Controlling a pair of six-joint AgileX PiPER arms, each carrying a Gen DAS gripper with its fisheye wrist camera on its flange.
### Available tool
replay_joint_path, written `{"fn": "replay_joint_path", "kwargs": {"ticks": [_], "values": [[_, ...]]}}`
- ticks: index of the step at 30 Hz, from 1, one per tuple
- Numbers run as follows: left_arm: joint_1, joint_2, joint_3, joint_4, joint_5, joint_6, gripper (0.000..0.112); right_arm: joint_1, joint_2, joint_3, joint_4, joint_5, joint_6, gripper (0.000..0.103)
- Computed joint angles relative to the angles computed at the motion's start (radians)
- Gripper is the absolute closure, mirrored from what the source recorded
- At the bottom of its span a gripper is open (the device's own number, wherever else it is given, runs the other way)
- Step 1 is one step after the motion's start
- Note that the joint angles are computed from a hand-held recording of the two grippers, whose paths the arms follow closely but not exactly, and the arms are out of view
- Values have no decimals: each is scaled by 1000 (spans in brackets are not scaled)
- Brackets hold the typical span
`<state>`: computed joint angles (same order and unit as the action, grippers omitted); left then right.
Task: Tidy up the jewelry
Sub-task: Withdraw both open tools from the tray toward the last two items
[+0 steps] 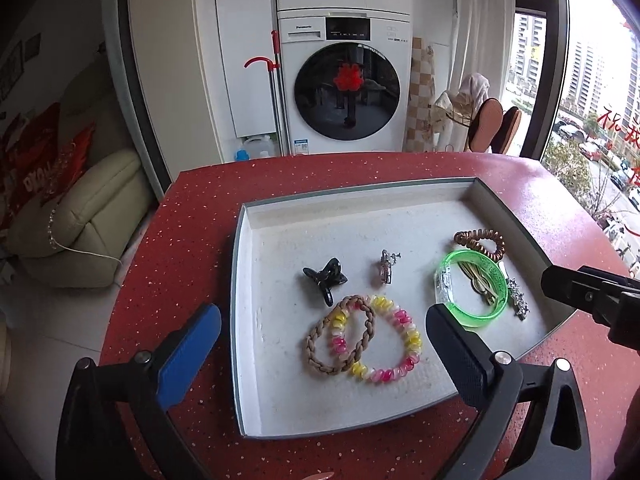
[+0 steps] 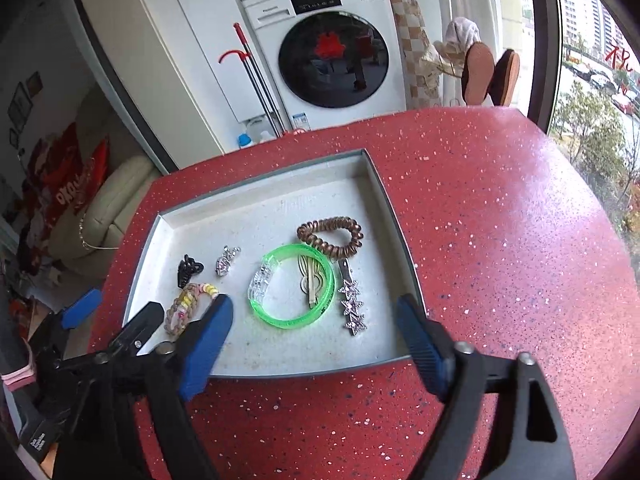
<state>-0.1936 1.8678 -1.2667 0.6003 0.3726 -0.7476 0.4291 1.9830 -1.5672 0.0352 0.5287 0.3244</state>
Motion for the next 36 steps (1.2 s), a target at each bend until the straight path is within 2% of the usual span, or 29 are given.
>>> {"fn": "replay_joint_path", "kwargs": {"ticks": [2,3,5,10,15,24,32,36], "values": [[-3,-7,6,-2,5,-2,9,8,-9,9,-34,-11,24,3],[-10,-20,24,27,3,-36,9,11,-21,29,-48,-35,37,0],[-18,-36,45,53,4,-67,9,11,-32,46,-43,-55,34,0],[-25,-61,68,75,9,-85,9,1,-37,33,21,-7,-17,0],[-27,-86,97,76,15,-93,9,9,-53,48,9,18,-9,0],[-37,-142,167,96,19,-106,9,32,-100,129,3,19,-24,0],[-53,-216,288,168,1,-177,9,34,-159,239,44,3,-55,0],[-48,-256,346,51,-25,-40,9,42,-190,299,49,0,-63,0]]}}
